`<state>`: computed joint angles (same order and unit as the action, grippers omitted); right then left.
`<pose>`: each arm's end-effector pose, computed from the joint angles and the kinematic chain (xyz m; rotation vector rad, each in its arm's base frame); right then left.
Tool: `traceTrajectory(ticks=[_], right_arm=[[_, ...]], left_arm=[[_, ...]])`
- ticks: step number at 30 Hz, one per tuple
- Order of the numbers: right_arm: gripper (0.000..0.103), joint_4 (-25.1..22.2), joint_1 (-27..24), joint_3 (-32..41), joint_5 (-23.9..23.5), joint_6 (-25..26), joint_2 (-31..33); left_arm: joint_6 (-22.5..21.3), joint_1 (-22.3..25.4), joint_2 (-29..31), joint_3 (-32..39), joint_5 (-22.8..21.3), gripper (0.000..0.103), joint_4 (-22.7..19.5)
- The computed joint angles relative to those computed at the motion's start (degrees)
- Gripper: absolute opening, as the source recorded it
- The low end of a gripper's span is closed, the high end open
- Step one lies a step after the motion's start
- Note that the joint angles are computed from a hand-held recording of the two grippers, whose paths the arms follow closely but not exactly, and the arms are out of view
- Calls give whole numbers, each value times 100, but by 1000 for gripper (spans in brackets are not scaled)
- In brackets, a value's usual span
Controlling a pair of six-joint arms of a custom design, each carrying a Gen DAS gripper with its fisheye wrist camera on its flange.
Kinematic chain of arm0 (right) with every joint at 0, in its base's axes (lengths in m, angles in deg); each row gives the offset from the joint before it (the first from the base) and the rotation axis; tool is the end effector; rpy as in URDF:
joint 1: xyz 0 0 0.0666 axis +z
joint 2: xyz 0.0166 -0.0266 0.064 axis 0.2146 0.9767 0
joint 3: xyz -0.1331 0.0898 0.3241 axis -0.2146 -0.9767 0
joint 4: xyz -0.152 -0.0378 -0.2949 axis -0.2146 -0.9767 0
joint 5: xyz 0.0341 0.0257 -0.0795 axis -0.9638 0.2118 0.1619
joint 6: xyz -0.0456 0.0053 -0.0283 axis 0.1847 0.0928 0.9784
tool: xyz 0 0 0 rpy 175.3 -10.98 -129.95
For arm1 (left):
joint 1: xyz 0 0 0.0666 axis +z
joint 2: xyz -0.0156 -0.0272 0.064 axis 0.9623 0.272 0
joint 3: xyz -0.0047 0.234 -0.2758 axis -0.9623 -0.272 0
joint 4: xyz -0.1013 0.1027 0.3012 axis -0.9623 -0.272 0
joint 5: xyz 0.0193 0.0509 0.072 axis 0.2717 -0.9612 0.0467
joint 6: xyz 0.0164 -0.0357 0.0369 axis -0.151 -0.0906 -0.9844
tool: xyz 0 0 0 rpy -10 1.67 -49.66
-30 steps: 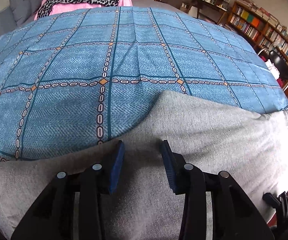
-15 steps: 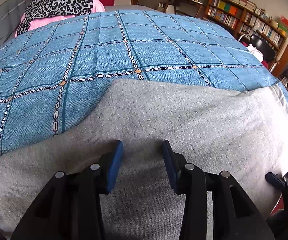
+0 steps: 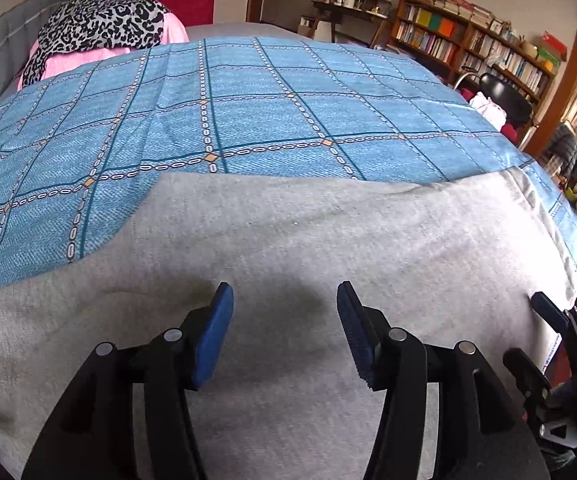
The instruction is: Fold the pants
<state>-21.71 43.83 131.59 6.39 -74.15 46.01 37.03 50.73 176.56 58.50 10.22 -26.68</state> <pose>0.4508 0.2652 0.2373 -0.2175 2.1633 0.1763 0.5719 -0.2492 0.3028 0.2513 2.4871 -0.2717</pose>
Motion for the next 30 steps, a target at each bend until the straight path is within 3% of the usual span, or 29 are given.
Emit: traceTrajectory(ticks=[3, 5, 8, 10, 13, 20, 24, 27, 30], right_arm=[[84, 11, -79, -124, 219, 48, 0], [84, 267, -91, -363, 225, 159, -43], [84, 712, -71, -723, 310, 293, -120], [84, 876, -143, -912, 98, 234, -232], [84, 1215, -317, -1221, -270, 40, -450], [84, 1994, -1006, -2185, 314, -641, -1258], [84, 2013, -1533, -2339, 448, -770, -1434], [83, 1994, -1898, -2282, 151, -855, -1334], [75, 1973, -2299, -2186, -608, -998, -1121]], left_arm=[[-88, -180, 80, 84, -23, 56, -29], [-147, -317, 99, 50, -146, 64, 48], [-325, -473, 198, 110, -554, 65, 116], [-318, -487, 279, 234, -634, 65, 51], [-268, -501, 308, 355, -664, 65, -34], [-391, -721, 440, 724, -635, 65, -152], [-499, -903, 706, 1255, -516, 65, -361], [-528, -1033, 943, 1709, -437, 65, -548], [-532, -1144, 1244, 2271, -365, 65, -832]])
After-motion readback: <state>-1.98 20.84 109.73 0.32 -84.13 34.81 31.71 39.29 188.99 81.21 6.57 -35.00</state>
